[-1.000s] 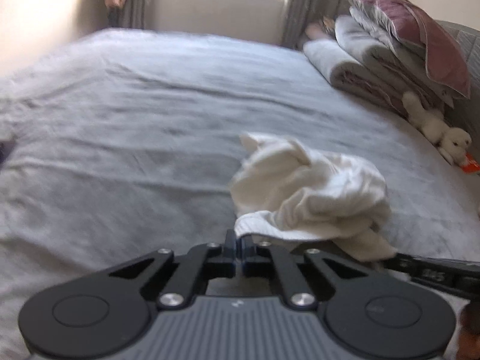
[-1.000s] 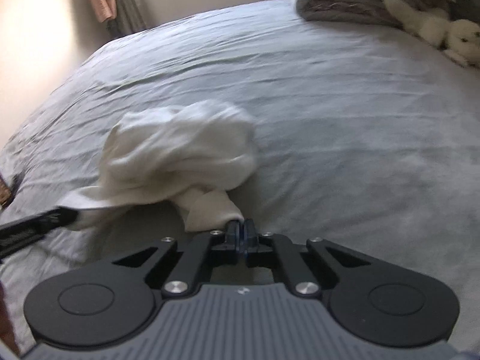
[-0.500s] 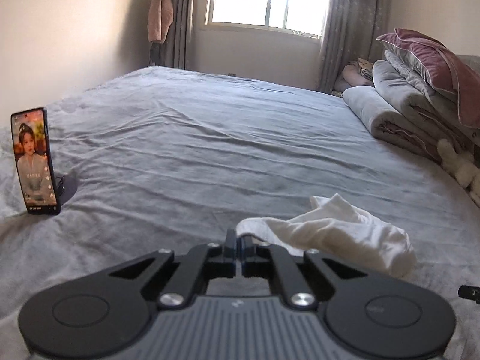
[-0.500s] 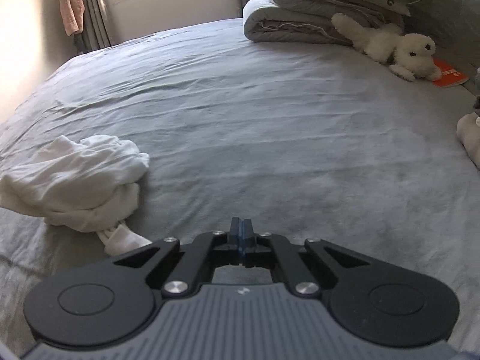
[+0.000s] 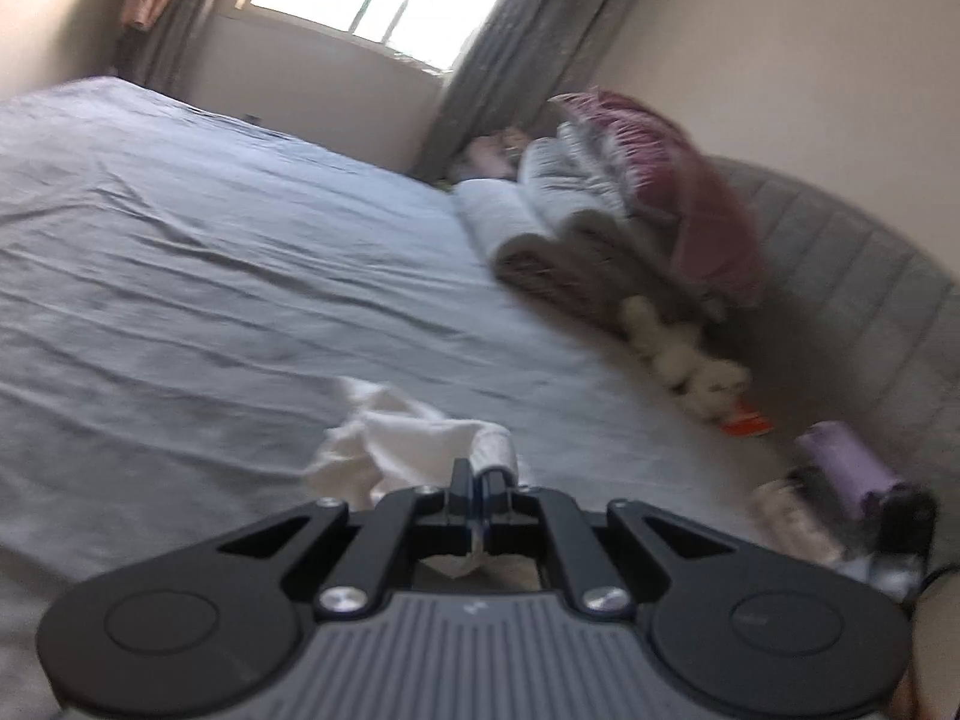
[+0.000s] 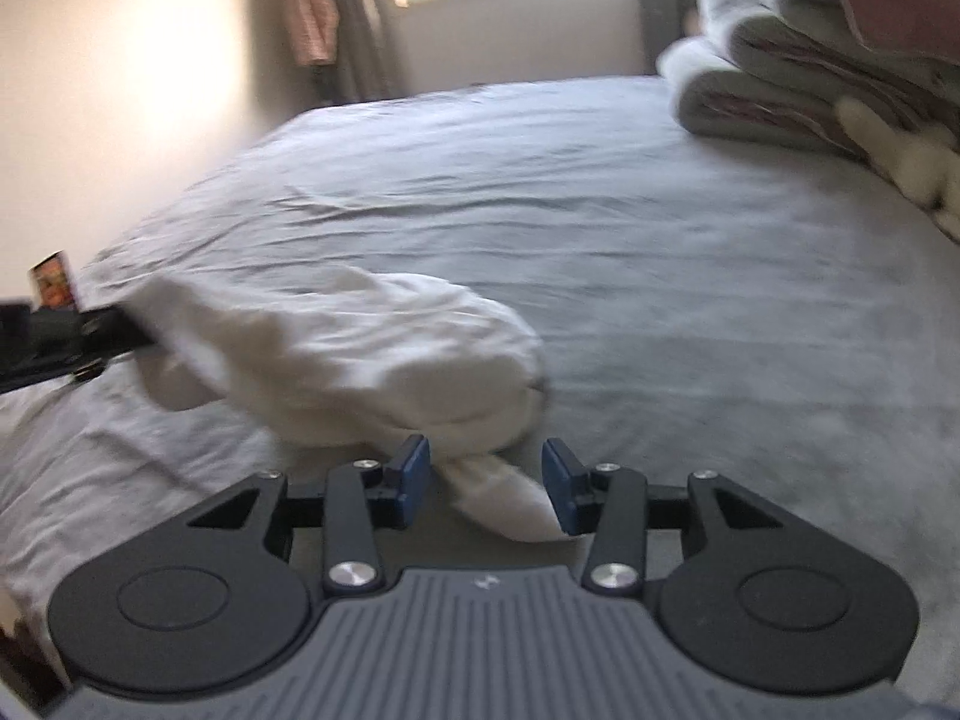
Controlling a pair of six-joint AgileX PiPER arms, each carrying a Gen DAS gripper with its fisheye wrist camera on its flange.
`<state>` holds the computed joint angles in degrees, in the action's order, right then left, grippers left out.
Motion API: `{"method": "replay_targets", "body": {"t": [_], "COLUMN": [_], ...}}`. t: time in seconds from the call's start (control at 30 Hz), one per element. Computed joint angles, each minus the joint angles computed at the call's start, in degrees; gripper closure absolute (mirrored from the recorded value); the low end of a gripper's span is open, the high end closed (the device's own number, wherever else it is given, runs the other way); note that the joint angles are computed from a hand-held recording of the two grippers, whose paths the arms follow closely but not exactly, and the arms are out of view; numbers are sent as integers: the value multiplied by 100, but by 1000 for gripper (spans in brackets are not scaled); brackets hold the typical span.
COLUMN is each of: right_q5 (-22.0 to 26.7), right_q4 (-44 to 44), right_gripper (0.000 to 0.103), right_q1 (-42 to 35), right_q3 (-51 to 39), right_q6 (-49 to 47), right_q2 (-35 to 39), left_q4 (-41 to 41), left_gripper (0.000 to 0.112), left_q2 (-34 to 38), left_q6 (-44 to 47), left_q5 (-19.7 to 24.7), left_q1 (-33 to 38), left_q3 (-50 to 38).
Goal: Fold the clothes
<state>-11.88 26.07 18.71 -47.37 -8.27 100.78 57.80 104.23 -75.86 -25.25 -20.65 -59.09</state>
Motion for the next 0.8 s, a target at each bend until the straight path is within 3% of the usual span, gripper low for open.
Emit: {"method": "replay_targets", "body": {"t": [0.13, 0.23, 0.37, 0.53, 0.63, 0.7, 0.73, 0.8], "right_q5": [-122, -210, -320, -749, -992, -1163, -1215, -1342], "right_q4": [-1108, -1347, -910, 540, 962, 1162, 1352, 1343], "right_gripper": [51, 47, 47, 47, 47, 60, 94, 98], "right_q1": [163, 294, 447, 644, 625, 582, 542, 409], "right_q3": [-65, -141, -308, -351, -316, -242, -238, -139], "right_q6": [916, 1060, 623, -639, -874, -826, -886, -555], "right_q2": [31, 80, 225, 386, 439, 449, 457, 400], "left_q4": [-139, -201, -149, -242, -323, -409, -461, -512], "left_gripper": [110, 110, 110, 110, 110, 110, 110, 110], "left_q2": [128, 219, 264, 273, 230, 187, 168, 145], "left_q6": [-60, -59, -93, 95, 288, 399, 444, 490], "left_q5": [-785, -1195, -1607, -2096, -2407, -2476, -2434, -2279], "left_q1": [41, 26, 32, 57, 133, 151, 148, 135], "left_q3": [45, 32, 71, 183, 316, 379, 390, 383]}}
